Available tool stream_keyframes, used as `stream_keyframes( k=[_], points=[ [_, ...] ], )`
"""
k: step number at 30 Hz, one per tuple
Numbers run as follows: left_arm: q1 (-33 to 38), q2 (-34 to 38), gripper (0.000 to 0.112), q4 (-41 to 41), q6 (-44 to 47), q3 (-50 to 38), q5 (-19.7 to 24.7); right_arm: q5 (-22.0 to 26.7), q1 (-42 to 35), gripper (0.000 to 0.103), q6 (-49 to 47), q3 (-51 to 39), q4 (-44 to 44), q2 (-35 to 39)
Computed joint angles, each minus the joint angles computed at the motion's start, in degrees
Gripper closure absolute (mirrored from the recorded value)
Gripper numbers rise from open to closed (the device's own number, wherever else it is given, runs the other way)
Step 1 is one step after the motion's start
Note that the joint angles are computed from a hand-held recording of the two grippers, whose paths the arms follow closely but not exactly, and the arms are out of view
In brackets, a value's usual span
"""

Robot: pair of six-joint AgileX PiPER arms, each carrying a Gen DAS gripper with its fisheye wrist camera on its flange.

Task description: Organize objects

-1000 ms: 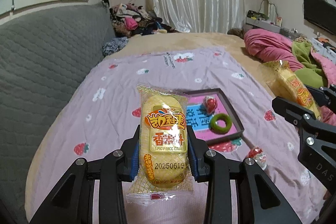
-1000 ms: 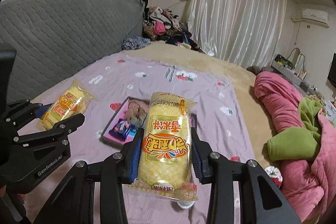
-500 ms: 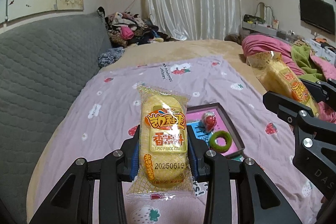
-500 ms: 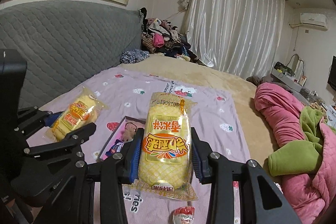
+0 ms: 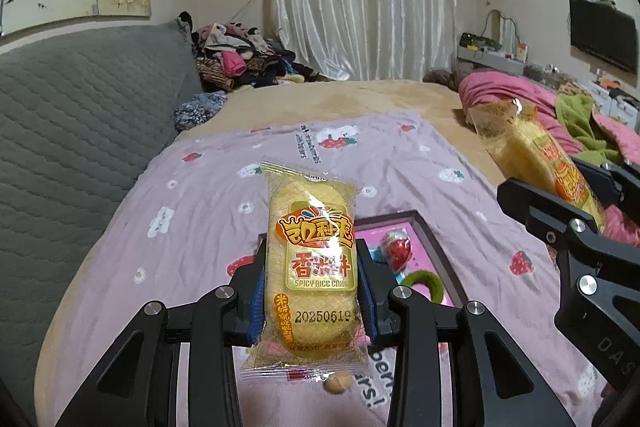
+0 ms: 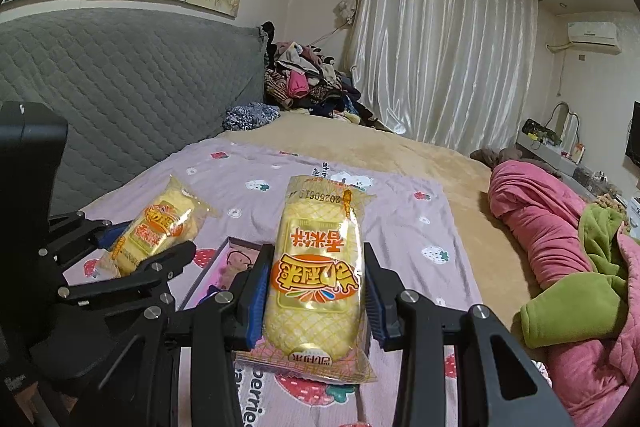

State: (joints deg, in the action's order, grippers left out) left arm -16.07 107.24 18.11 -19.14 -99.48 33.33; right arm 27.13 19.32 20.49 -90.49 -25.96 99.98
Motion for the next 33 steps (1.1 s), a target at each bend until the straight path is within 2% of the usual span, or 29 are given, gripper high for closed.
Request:
stream_keyframes(
  k=[5,12,18,20,25,28,33],
  points=[
    [2.0,3.1,0.074,-4.7,3.7,-1.4,-3.0,-2.5,-1.1,0.062,0.7,0.4,-0.4,1.0],
    [3.2,7.4,0.074,-7.2,5.0,-1.4,-7.4,-5.6,-1.6,0.062,2.9,-0.5,-2.5,4.5],
    [4.9,11.1,0.074,-13.6,9.5,-0.8,-11.6,-8.8,-2.1,0.062,6.3,0.2,-4.8,8.0],
    [5.2,12.7,0.074,-12.7,8.4,-1.4,-12.2,-9.3,-2.4,0.062,5.6,-0.5,-3.8,9.8],
    [5.9,16.9,0.074,-16.8,11.6,-2.7,-13.9,-10.3,-2.5,0.062,8.2,-1.6,-5.9,14.1],
    [6.0,19.2,0.074,-19.8,14.3,-2.8,-14.8,-11.2,-2.8,0.062,8.1,-2.5,-4.9,16.7],
    [5.9,22.5,0.074,-20.2,15.2,-4.3,-16.2,-12.9,-4.0,0.062,5.6,-4.7,-1.5,21.3]
  ],
)
